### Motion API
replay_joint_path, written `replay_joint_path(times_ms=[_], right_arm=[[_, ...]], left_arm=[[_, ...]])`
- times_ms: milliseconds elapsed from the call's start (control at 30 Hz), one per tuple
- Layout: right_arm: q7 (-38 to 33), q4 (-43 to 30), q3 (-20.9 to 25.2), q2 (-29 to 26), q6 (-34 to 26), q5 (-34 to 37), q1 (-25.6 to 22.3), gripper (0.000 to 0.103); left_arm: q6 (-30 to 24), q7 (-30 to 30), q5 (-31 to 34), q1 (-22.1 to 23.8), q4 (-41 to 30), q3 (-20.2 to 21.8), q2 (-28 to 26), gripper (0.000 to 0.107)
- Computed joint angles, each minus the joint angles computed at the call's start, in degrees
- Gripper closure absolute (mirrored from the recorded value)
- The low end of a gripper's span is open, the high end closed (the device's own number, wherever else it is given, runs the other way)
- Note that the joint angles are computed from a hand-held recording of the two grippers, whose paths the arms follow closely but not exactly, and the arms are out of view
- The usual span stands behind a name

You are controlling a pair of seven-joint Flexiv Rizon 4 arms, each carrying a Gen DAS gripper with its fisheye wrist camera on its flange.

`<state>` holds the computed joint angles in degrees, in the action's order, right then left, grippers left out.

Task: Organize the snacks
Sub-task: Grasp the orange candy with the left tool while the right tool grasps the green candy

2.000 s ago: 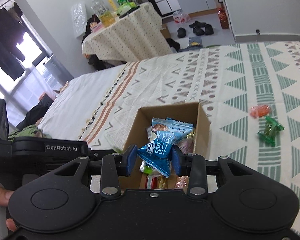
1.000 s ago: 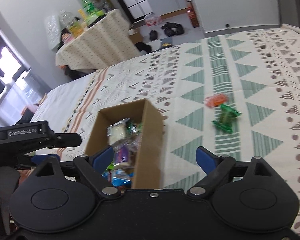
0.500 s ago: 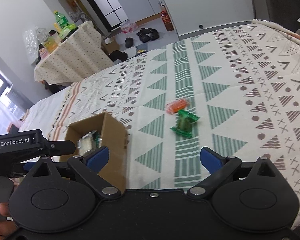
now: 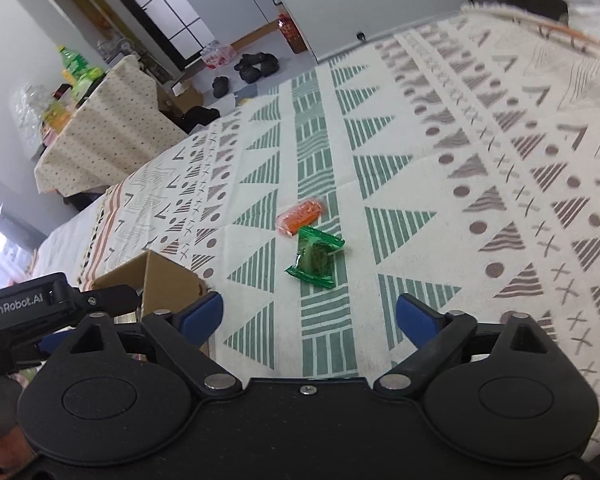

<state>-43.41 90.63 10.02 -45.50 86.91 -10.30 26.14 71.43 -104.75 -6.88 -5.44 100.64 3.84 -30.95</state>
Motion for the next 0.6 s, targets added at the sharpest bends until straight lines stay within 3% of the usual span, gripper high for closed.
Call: replay_joint_path(times_ms=[133, 433, 600], right_arm=[[-1.54, -3.71, 3.22, -2.9, -2.23, 0.56, -2.24, 0.022], [-4.38, -10.86, 6.93, -8.17, -5.16, 3.72, -4.27, 0.03], [-5.58, -16.07, 7.12, -11.75, -7.51, 4.87, -3.73, 0.034]], left_arm=[[-0.43, 0.29, -0.69, 0.22, -2.26, -0.7, -2.14, 0.035], [-0.99, 0.81, -3.94, 1.36, -7.39, -2.7, -7.47, 0.052], [-0.94, 1.46, -4.74, 1.47, -10.06, -3.2, -9.95, 0.054]])
